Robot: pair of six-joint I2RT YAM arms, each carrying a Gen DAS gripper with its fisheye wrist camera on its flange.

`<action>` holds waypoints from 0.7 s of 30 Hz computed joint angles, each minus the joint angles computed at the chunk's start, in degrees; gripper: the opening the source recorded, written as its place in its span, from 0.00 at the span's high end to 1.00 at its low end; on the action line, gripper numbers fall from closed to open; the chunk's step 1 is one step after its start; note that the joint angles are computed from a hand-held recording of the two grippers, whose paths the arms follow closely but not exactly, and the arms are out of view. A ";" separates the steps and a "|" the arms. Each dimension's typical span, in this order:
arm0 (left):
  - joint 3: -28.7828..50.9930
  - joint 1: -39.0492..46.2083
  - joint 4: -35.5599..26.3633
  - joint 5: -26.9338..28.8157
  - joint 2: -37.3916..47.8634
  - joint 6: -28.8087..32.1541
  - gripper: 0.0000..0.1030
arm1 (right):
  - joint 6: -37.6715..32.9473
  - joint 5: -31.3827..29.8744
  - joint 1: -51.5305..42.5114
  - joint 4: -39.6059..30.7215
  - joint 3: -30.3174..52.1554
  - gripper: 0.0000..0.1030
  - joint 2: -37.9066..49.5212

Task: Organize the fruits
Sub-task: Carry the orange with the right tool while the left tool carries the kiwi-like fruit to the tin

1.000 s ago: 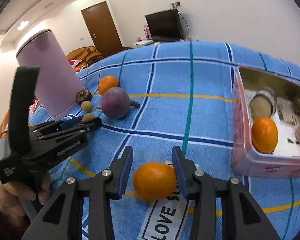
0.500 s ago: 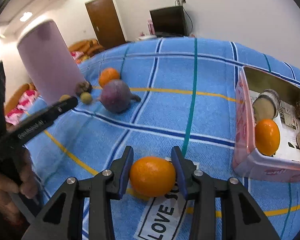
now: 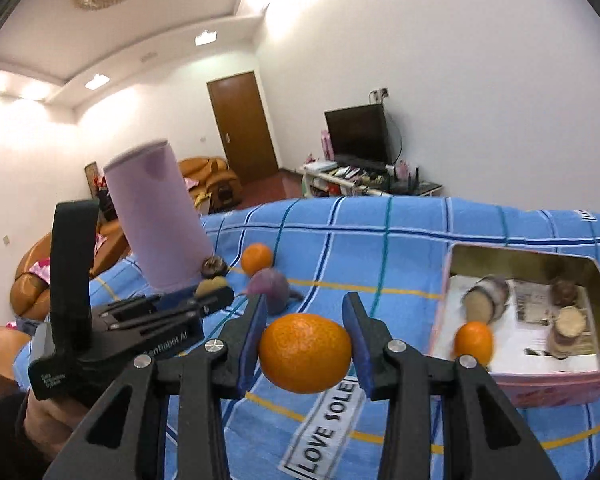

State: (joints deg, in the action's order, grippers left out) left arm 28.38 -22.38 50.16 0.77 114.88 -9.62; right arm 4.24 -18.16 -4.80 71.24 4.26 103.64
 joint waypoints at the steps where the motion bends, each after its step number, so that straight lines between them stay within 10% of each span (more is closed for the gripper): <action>1: 0.07 -1.36 -0.47 -0.95 -0.54 -0.23 0.70 | -0.29 -0.54 -1.18 0.08 -0.41 0.60 -0.51; 21: 14.45 -23.66 -14.25 -16.58 0.93 -4.76 0.70 | -11.80 -15.14 -34.84 -11.60 3.39 0.60 -6.85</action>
State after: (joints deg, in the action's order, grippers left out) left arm 42.83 -46.04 35.91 -15.81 115.81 -14.38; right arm -7.56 -33.30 -39.63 59.63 7.65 96.79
